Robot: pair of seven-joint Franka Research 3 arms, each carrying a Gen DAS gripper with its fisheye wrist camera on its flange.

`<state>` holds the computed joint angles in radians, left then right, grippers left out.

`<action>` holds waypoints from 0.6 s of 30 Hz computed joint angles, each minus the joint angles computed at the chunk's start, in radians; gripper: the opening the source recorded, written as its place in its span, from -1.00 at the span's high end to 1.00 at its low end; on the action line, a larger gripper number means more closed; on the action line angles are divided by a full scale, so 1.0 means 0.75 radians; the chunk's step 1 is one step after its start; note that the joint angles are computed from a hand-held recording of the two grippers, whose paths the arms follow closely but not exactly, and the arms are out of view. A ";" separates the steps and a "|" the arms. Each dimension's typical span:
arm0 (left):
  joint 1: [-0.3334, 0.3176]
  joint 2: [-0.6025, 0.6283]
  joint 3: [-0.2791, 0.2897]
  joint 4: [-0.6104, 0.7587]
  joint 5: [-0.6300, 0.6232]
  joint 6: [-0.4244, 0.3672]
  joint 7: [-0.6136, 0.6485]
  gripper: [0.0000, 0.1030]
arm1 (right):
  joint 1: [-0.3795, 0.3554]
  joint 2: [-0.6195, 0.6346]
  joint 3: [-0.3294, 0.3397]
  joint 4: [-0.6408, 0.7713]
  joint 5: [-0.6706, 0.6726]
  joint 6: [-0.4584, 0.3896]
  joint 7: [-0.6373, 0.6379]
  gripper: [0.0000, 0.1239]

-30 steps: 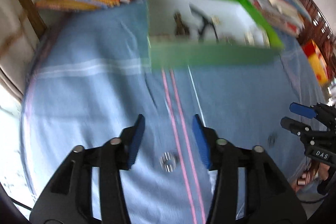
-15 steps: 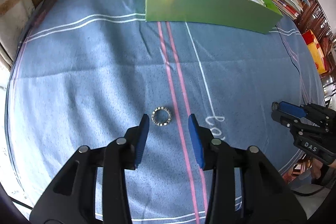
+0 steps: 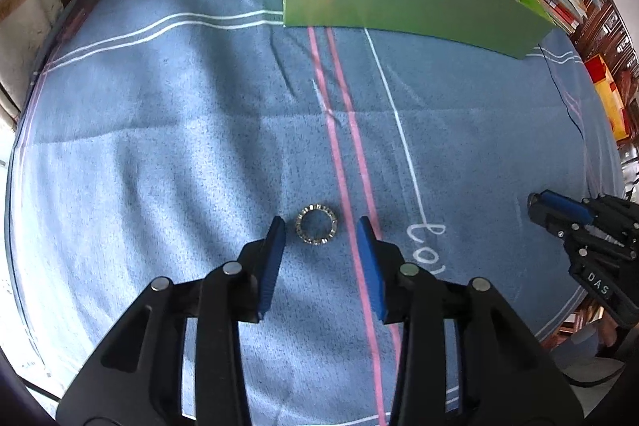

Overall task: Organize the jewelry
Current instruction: 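Grasp the silver rhinestone ring with the left tool while the right tool grasps the black ring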

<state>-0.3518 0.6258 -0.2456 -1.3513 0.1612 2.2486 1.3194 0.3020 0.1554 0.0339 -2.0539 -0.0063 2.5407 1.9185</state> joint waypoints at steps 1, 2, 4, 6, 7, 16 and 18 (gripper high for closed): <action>-0.004 0.001 0.002 0.002 0.006 -0.001 0.001 0.28 | 0.002 0.002 -0.001 0.002 -0.004 -0.001 0.005 0.71; -0.006 0.004 0.004 0.006 0.010 -0.001 0.001 0.28 | 0.004 0.005 -0.002 0.007 -0.012 -0.004 0.014 0.69; -0.008 0.001 0.007 0.004 0.017 -0.001 0.000 0.28 | 0.008 0.013 -0.003 0.016 -0.022 -0.007 0.027 0.67; -0.011 -0.003 0.010 -0.001 0.026 0.000 -0.003 0.27 | 0.010 0.017 -0.004 0.020 -0.027 -0.005 0.036 0.65; -0.024 0.013 0.014 0.023 0.036 -0.008 -0.013 0.27 | 0.012 0.020 -0.005 0.023 -0.032 -0.004 0.040 0.65; -0.038 0.009 0.023 0.002 0.073 0.017 -0.036 0.58 | 0.005 0.005 0.006 -0.004 0.010 0.027 -0.016 0.70; -0.035 0.007 0.021 -0.003 0.074 0.025 -0.034 0.59 | 0.007 0.003 0.007 -0.006 0.014 0.030 -0.023 0.70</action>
<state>-0.3776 0.6314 -0.2302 -1.3533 0.2170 2.2670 1.2938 0.3070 0.1579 0.0390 -2.0586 0.0042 2.5633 1.9012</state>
